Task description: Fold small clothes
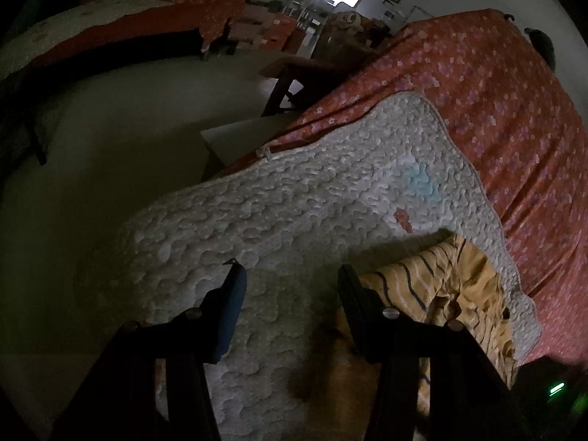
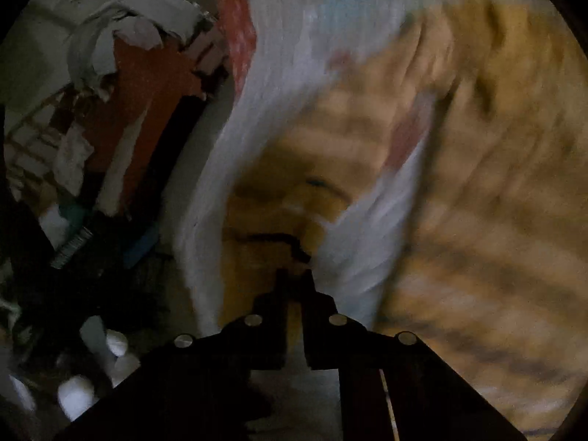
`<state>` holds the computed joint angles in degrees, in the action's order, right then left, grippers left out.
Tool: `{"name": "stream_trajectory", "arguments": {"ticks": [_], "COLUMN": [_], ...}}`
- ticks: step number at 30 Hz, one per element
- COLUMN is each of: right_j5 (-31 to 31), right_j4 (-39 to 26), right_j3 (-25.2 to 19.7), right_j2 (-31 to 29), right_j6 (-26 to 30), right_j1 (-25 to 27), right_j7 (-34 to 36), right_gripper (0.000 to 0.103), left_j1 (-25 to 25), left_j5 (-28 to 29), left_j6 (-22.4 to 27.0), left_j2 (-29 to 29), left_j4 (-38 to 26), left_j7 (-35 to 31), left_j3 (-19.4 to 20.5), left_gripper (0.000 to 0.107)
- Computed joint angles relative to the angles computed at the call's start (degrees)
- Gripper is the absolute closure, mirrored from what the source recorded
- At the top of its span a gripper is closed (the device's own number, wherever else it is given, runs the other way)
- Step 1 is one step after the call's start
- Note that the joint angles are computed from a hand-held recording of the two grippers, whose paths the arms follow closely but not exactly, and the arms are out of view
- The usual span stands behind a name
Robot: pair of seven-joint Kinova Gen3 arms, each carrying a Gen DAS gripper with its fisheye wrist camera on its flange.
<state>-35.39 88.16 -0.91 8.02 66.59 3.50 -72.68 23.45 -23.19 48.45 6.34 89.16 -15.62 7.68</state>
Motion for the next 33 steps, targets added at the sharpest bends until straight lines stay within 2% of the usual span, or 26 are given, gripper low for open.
{"name": "stream_trajectory", "arguments": {"ticks": [4,8,12,14,16,19,21,23,27,30,33], "right_j5": [9.32,18.64,27.96,32.62,36.35,35.42,31.18,26.66,17.73,10.93,6.99], "right_j4": [-7.86,-15.13,-18.5,-19.91,-20.31,-17.99,-14.32,-11.81,-2.87,3.54,9.34], "right_j3": [10.62,20.9,30.82,33.07,31.07,24.26,20.25,16.19,11.49,11.5,14.17], "right_j2": [-2.79,-1.48,4.38,8.4,12.65,11.95,8.92,6.92,1.77,-0.42,-2.68], "right_j6": [3.34,4.71,0.85,-0.01,-0.67,-3.71,-6.62,-8.16,-7.36,-4.72,-2.49], "right_j1": [-4.01,-5.5,-7.22,-6.47,-3.08,3.35,8.66,13.42,24.04,30.87,33.03], "right_j7": [1.6,1.88,-0.56,-3.13,-5.51,-8.26,-7.7,-7.0,-2.63,3.95,9.11], "right_gripper": [0.097,0.097,0.097,0.096,0.093,0.08,0.056,0.052,0.05,0.049,0.049], "left_j1": [-0.44,-0.51,0.67,1.06,1.54,2.8,3.53,3.39,4.31,6.5,8.73], "left_j5": [1.38,3.51,4.55,6.0,7.37,8.98,10.38,12.9,17.68,18.11,18.13], "left_j6": [-0.2,-0.25,0.38,0.43,1.15,2.31,2.52,3.19,3.89,5.98,7.04], "left_j2": [0.2,1.44,3.2,4.24,5.43,7.28,8.13,9.78,12.01,13.14,12.78], "left_j4": [-0.13,-1.39,-3.61,-4.86,-6.45,-8.96,-10.03,-11.92,-13.95,-15.2,-14.39], "left_j7": [-1.14,-4.09,-7.79,-10.65,-13.39,-17.92,-20.87,-25.41,-31.9,-33.5,-33.35], "left_j3": [0.05,0.4,0.62,0.84,0.97,1.31,1.31,2.45,2.9,2.38,2.0], "left_gripper": [0.057,0.057,0.057,0.056,0.054,0.054,0.053,0.051,0.051,0.051,0.05]}}
